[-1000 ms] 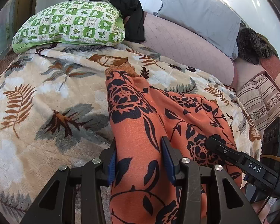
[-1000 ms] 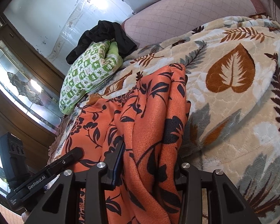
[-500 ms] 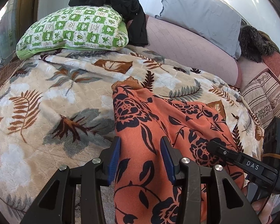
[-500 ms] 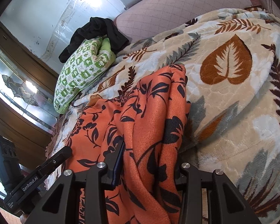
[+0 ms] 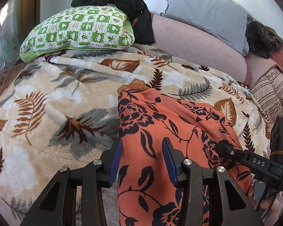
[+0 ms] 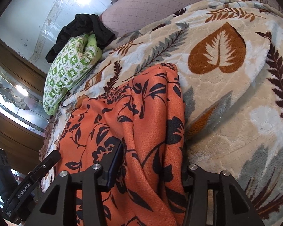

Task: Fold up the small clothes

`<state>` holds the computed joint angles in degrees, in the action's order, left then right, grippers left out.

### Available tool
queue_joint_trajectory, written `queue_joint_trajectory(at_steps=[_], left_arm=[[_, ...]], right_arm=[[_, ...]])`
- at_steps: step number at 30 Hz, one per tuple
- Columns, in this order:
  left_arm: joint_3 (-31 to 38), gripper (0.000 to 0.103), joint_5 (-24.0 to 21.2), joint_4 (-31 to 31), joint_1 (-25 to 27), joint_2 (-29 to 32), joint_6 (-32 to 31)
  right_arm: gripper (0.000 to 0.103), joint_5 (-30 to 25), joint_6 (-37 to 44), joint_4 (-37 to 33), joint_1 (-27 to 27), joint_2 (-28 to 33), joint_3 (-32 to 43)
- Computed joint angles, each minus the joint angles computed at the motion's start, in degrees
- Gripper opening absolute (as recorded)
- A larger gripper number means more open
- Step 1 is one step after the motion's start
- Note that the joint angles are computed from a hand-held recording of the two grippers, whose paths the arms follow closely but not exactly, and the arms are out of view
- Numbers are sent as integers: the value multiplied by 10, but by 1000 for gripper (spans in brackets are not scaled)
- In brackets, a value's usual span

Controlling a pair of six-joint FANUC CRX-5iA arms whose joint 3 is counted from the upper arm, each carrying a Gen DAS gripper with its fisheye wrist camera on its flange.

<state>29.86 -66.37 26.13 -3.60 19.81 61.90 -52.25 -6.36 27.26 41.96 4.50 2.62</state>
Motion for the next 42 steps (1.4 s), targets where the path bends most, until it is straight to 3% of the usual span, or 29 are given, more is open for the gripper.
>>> queue_joint_trajectory(at_steps=[2, 8, 11, 15, 19, 21, 23, 25, 32, 35, 36, 38, 42], left_arm=[[-3, 45, 10, -14, -3, -4, 0], [0, 47, 21, -55, -12, -10, 10], [-1, 57, 31, -66, -14, -13, 21], [-3, 59, 40, -75, -16, -18, 34], [-14, 59, 61, -103, -24, -30, 43], [-20, 59, 70, -116, -28, -36, 47], [-23, 59, 73, -123, -30, -39, 50], [-26, 59, 76, -131, -32, -42, 54], [-25, 59, 78, -147, -37, -43, 57], [-19, 60, 74, -160, -39, -36, 57], [-15, 67, 71, -169, -41, -32, 58], [-11, 71, 74, -195, -47, -28, 63], [-13, 71, 76, -190, -45, -27, 53]], right_arm=[[61, -5, 0, -11, -2, 0, 5], [64, -43, 12, -10, 3, 7, 26], [64, -88, 16, 26, 16, 14, 41], [64, -127, -3, 100, 36, 10, 36], [62, -99, -10, 169, 53, -13, 6], [52, -80, 1, 192, 60, -22, -4], [41, -75, 25, 183, 65, -21, 6], [39, -78, 44, 173, 72, -19, 13], [39, -99, 95, 105, 87, -13, 24], [39, -118, 152, 13, 74, 3, 48], [39, -130, 170, -7, 71, 11, 57], [39, -129, 177, 8, 75, 14, 48], [39, -138, 188, -16, 67, 16, 63]])
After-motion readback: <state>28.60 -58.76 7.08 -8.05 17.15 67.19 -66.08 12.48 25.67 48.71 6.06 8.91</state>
